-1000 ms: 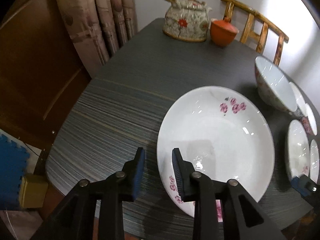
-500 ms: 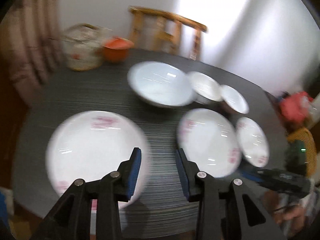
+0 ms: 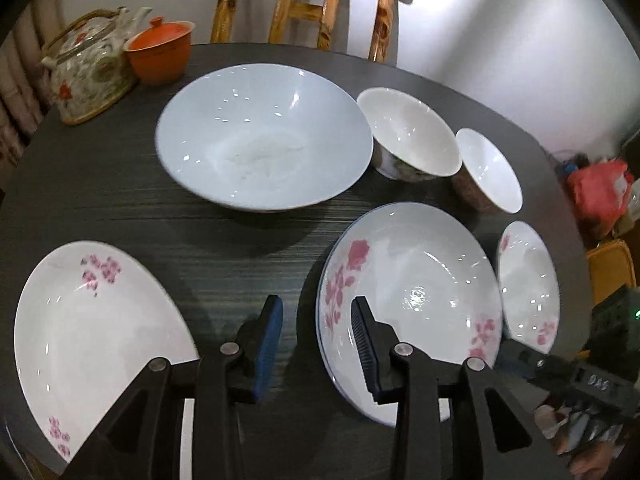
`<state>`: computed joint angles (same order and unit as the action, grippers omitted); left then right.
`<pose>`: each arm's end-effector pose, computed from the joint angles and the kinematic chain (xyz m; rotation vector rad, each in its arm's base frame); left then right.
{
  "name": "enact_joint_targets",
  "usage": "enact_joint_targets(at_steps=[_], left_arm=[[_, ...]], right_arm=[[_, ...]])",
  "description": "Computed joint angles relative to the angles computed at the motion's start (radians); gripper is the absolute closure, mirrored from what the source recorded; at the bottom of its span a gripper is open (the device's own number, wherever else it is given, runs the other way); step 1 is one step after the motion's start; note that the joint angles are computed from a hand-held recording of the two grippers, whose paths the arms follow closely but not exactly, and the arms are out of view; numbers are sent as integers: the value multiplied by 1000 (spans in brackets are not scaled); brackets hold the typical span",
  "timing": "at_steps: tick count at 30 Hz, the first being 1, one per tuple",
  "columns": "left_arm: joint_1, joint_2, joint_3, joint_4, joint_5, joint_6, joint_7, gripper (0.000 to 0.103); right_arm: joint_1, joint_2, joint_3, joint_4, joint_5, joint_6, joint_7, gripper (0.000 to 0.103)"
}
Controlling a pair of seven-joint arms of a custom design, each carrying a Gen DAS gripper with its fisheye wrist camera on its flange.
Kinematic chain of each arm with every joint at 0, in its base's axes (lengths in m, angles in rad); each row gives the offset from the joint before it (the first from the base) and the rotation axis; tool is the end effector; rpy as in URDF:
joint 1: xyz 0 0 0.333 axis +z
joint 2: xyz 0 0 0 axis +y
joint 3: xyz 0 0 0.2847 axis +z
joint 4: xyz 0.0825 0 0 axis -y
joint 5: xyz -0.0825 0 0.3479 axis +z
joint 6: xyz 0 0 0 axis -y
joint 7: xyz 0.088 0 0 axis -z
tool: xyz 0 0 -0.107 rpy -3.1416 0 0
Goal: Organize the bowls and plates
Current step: 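Close both grippers on the rim of a pink-rose plate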
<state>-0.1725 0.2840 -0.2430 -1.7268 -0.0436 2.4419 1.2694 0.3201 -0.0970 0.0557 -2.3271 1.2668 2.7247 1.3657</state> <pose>0.5843 -0.2425 0.4539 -2.0385 2.1702 -0.6665 0.4709 0.1480 0.4036 -1.1903 1.9902 0.3807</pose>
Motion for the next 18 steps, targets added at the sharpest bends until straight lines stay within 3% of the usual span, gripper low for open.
enact_joint_targets(at_steps=[5, 9, 10, 13, 15, 18], left_arm=[[3, 65, -5, 52, -7, -12, 4, 68], [4, 94, -15, 72, -13, -10, 12, 89], [4, 94, -17, 72, -16, -7, 15, 91], [-21, 95, -4, 75, 42, -8, 6, 91], [-24, 85, -3, 57, 49, 7, -9, 91], [-29, 76, -5, 37, 52, 26, -34, 91]], right_arm=[[-18, 43, -11, 35, 0, -36, 4, 67], [-27, 55, -4, 46, 18, -46, -21, 68], [-29, 56, -2, 47, 14, -47, -22, 70], [-29, 62, 5, 47, -26, -33, -4, 91], [-28, 61, 8, 51, -24, -24, -25, 96], [-22, 58, 15, 53, -93, 4, -4, 95]])
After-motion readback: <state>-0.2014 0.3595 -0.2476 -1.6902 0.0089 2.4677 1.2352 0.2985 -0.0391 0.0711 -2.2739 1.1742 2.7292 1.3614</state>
